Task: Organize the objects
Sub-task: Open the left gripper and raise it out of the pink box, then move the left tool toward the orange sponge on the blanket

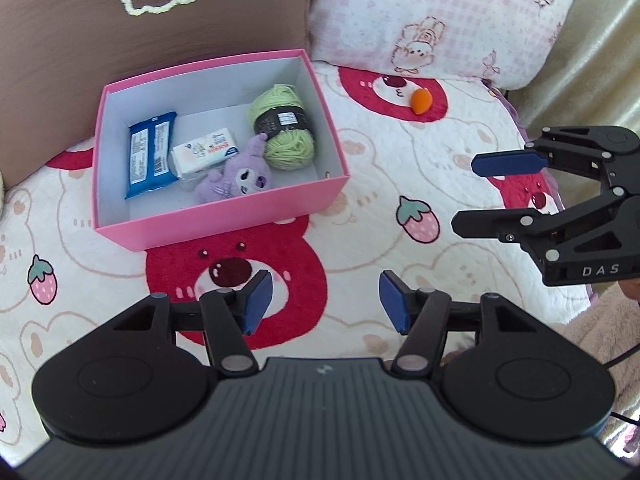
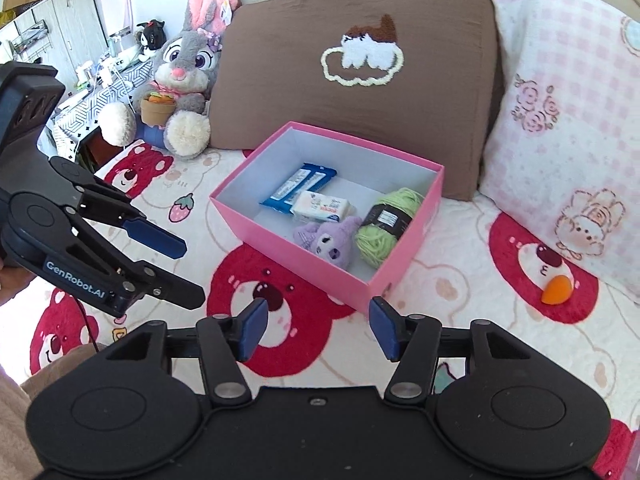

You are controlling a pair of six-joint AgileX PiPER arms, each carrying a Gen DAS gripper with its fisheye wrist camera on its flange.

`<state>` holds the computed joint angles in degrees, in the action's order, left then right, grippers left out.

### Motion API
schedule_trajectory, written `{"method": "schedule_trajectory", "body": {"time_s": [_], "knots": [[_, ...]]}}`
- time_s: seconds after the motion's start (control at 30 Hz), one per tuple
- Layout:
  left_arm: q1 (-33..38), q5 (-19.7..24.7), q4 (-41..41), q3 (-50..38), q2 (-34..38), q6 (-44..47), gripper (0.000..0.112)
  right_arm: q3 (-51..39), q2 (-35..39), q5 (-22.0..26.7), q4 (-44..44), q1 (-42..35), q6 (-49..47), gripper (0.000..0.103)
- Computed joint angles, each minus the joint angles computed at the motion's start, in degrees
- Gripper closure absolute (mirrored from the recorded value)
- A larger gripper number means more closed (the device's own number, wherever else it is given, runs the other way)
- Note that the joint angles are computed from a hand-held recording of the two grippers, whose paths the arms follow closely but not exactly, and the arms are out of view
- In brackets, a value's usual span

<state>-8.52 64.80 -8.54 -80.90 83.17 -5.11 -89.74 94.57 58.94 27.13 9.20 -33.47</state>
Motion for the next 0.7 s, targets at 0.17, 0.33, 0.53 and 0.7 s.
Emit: {"method": "schedule_trajectory", "body": {"time_s": [0.17, 0.33, 0.53, 0.7], "knots": [[-2.49, 1.11, -0.22, -1.95, 1.82, -0.14, 0.049, 2.94, -1.99, -1.94, -1.22, -2.64, 0.03, 0.035], [-3.92, 1.75, 1.15, -4.19, 4.71, -0.99, 0.048, 3.04, -1.53, -2.6, -2.34, -5.41, 1.09, 0.034], [-6.1, 0.9, 2.53, -7.33, 7.86, -2.2, 0.04, 2.96, -0.79, -3.28, -1.54, -7.93, -0.4, 0.034], [-6.68, 0.01, 2.24, -10.65, 10.91, -2.87, 0.031, 4.86, 0.0, -6.36, 1.78, -11.01, -4.43, 0.034]]}}
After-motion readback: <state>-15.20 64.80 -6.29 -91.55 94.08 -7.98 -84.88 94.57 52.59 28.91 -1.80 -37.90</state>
